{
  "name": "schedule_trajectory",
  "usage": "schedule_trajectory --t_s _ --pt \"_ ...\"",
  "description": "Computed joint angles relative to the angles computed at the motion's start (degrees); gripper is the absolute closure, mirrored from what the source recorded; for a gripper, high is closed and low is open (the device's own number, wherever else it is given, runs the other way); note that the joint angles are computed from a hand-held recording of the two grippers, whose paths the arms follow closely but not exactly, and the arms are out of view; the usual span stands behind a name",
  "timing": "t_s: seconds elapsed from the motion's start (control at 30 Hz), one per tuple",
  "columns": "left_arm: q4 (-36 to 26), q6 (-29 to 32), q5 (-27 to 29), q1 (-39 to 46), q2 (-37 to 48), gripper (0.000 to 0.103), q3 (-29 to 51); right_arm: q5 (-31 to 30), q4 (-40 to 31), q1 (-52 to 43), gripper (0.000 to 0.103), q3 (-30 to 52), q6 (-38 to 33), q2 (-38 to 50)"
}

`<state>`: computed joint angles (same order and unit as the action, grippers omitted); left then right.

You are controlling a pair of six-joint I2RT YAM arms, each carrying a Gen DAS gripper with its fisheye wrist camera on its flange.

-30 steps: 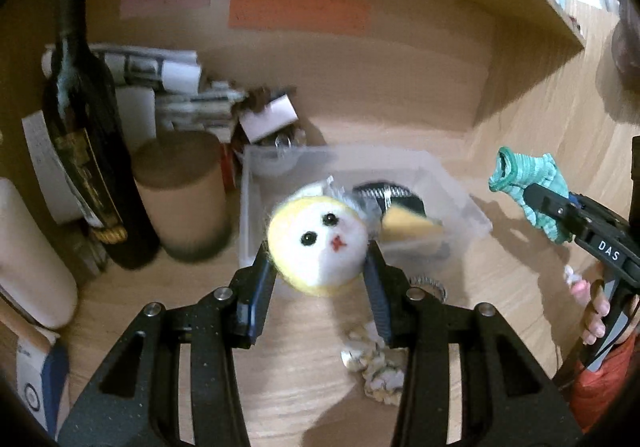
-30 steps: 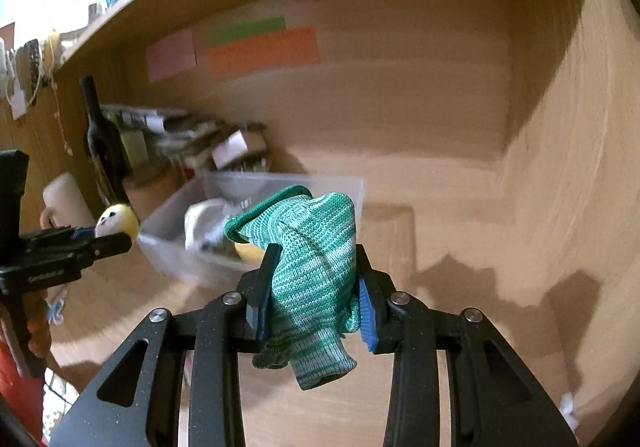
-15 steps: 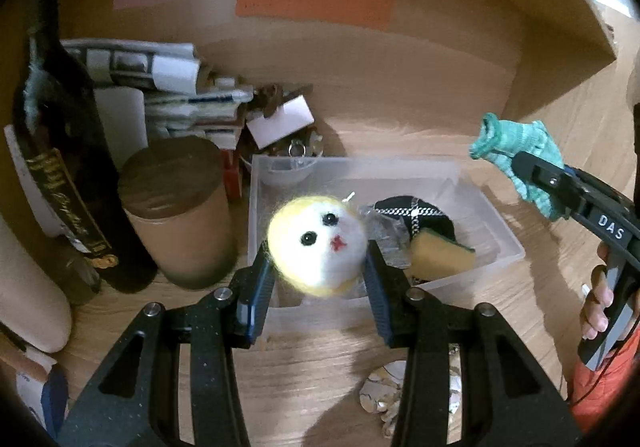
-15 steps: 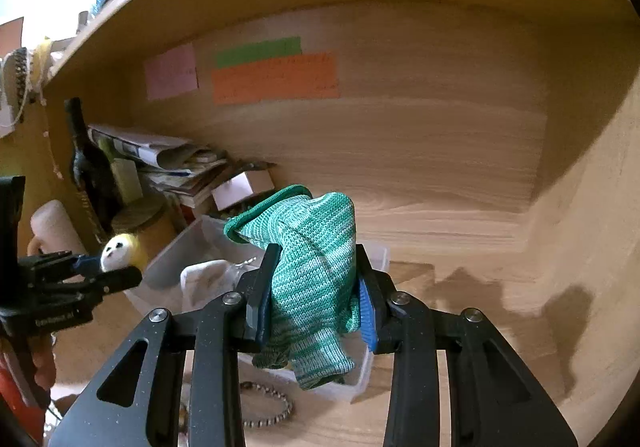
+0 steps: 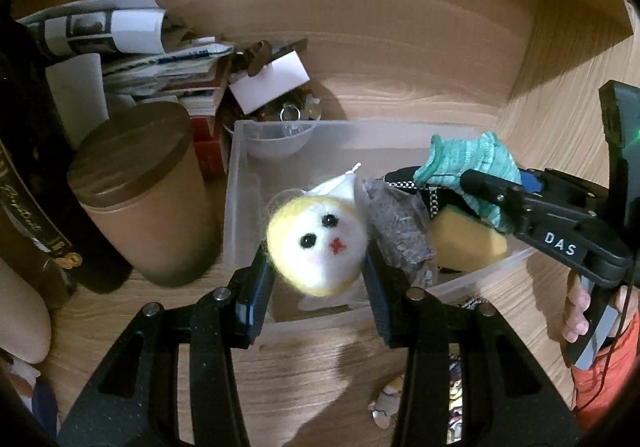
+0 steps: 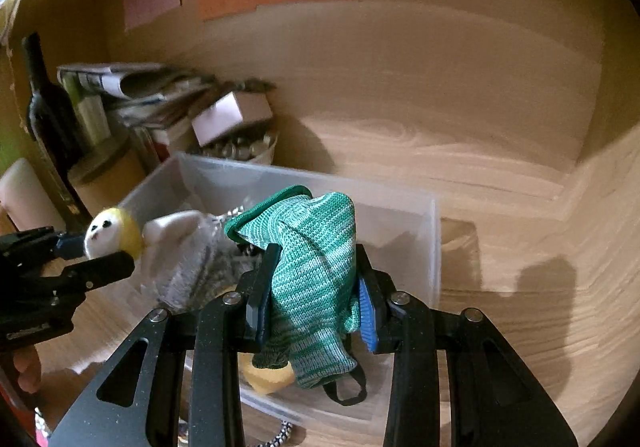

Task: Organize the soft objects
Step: 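Carry the green sock with the right tool while the left tool carries the ball toy to the box, then release the green sock from the right tool while the left tool drops the ball toy into the box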

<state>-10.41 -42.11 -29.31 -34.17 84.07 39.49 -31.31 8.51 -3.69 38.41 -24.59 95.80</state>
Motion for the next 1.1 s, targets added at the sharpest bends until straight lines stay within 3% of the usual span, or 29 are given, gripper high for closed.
schedule_trajectory --t_s 0.2,0.47,0.6,0.67,0.83,0.93,1.1 --pt "-0.07 0.21 -0.71 -0.82 1.05 0.054 0.53 2.02 0.26 0.91 0.066 0.08 -0.37 0.89" --pt "-2.17 -1.38 -4.22 -4.4 -1.62 0.037 0.4 5.33 4.38 1.85 0.042 -2.79 0.96 -1.84" --pt "-4.77 -2.56 -7.21 -7.09 -3.86 0.03 0.96 3.66 4.02 0.83 0.037 -4.59 0.73 -5.65" --pt "-6.41 -3.52 -9.3 -8.8 -4.96 0.026 1.3 2.52 3.54 0.16 0.029 -5.54 0.58 -7.76" --pt "-10.37 -6.23 -13.95 -12.92 -6.97 0.013 2.35 -1.32 0.98 -2.15 0.026 -8.45 -0.37 -15.45" --pt "-12.81 -8.5 -15.95 -15.37 -8.39 0.005 2.5 -4.87 -1.21 -4.52 0.017 -10.45 -1.25 -21.26" --pt "-16.26 -12.28 -17.65 -18.04 -9.0 0.003 2.54 -9.52 -5.18 -8.54 0.01 -12.9 -3.31 -28.4"
